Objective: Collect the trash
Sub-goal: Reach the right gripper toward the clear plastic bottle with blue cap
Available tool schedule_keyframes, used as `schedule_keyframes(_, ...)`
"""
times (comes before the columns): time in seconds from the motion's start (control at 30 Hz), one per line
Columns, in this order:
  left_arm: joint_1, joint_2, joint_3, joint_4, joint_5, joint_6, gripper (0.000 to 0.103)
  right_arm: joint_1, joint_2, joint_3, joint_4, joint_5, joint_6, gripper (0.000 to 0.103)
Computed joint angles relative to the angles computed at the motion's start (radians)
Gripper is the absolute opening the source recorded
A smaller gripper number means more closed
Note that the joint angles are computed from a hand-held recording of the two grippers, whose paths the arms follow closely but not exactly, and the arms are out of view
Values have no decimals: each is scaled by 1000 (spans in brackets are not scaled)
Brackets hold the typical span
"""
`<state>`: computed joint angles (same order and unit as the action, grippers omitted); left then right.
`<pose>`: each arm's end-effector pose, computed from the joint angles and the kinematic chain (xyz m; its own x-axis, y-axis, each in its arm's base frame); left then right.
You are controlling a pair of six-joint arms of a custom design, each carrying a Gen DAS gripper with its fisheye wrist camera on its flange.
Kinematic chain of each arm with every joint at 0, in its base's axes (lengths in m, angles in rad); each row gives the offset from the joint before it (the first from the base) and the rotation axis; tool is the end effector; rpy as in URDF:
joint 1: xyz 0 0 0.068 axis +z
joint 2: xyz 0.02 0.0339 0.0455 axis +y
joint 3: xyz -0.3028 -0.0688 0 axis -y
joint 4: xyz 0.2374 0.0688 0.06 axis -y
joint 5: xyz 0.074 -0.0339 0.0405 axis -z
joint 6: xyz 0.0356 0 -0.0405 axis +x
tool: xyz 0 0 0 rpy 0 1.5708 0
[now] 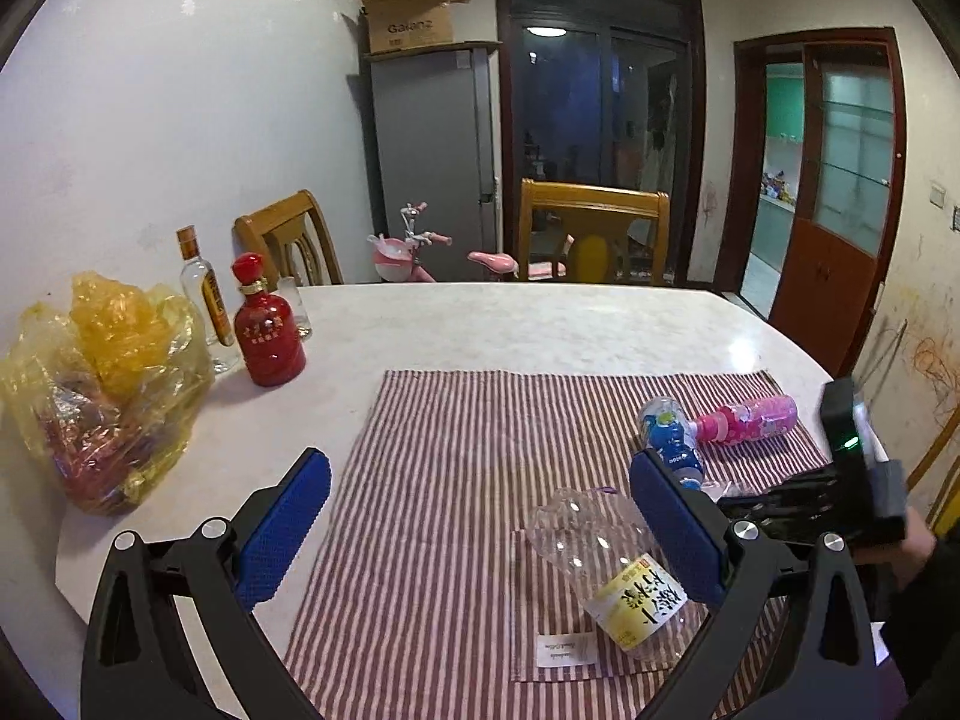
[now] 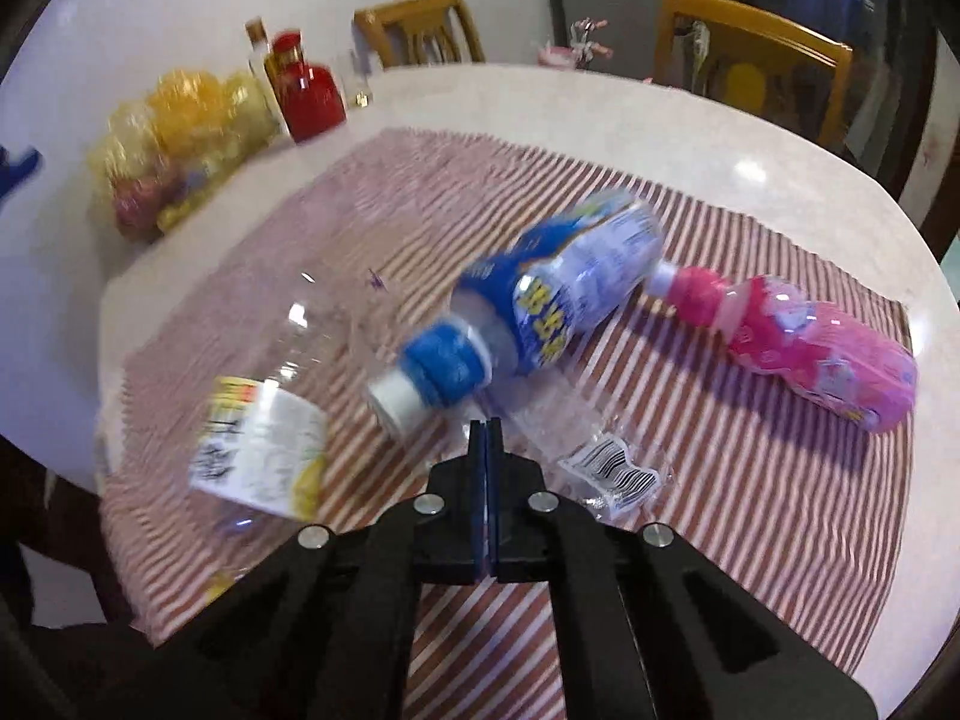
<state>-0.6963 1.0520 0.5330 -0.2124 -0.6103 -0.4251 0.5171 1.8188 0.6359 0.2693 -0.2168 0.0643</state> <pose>0.1531 -0.1014 0.2419 -0.5486 0.0181 -0.8359 -0.0306 0.9987 0.0418 0.2623 0.1580 0.1239 -0.7251 -0.3402 -0.5987 -0.5516 0.8075 0.2092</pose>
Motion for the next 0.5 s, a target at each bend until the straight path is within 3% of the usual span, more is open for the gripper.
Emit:
schedule_keyframes(0.17,-24,80,-16,31,29,-23,97,-33,-164,-117,35,-24,50,1)
schedule_keyframes(0.3,-23,131,-29,80,61,-30,97,-56,-228,-168,-25,26,37,6)
schedule_keyframes(0.33,-26,145,-31,93,66,-31,97,-49,-227,-180,-35,61,13,27)
schedule_keyframes(0.37,-28,163,-32,105,71,-31,97,-28,-226,-185,-35,108,7,63)
schedule_keyframes(0.4,-29,179,-34,117,75,-30,97,2,-233,-208,-11,184,-7,74)
schedule_keyframes(0.5,-46,249,-32,145,88,-44,97,83,-219,-223,45,284,-97,83)
